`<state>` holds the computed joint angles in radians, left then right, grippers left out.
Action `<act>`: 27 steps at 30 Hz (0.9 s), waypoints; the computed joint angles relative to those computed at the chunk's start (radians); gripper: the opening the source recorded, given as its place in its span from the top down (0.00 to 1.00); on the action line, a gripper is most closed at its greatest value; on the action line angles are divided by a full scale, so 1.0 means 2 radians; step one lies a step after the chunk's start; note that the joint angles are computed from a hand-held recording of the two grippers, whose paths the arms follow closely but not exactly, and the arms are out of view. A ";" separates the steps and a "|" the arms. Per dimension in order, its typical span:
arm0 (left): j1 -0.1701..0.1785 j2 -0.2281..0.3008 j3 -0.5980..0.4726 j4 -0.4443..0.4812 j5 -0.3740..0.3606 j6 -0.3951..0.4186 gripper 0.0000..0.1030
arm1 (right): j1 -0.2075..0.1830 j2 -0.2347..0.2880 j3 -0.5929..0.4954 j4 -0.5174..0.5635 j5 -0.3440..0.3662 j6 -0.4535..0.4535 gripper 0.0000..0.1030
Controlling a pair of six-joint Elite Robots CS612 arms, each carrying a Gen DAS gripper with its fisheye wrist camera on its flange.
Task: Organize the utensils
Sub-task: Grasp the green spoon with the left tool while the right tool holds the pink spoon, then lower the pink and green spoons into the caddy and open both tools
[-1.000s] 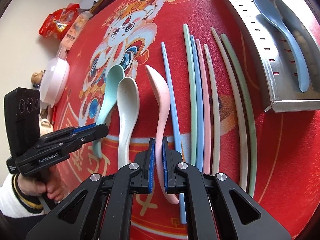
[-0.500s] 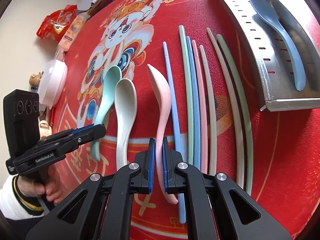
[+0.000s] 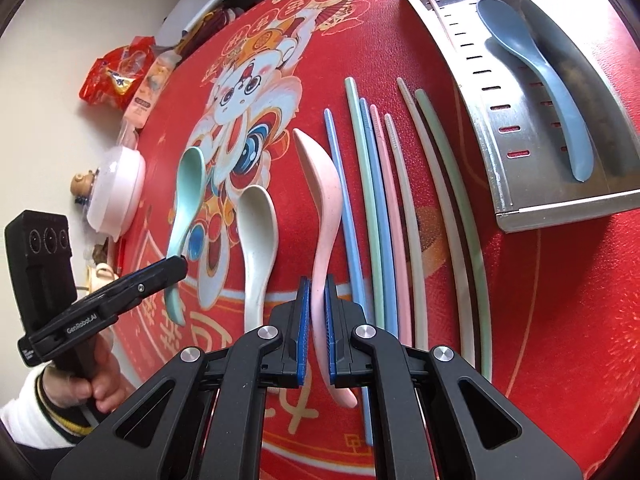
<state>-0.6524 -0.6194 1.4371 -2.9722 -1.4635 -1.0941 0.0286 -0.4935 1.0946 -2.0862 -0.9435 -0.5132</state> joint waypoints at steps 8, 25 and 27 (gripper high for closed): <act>0.001 0.004 -0.023 0.007 0.003 0.010 0.88 | -0.006 -0.004 0.000 -0.015 0.016 0.008 0.93; 0.015 0.109 -0.255 0.082 -0.046 0.037 0.88 | -0.025 0.055 -0.154 0.020 -0.029 0.022 0.93; 0.016 0.125 -0.286 0.099 -0.051 0.035 0.88 | -0.026 0.070 -0.185 0.043 -0.036 0.024 0.93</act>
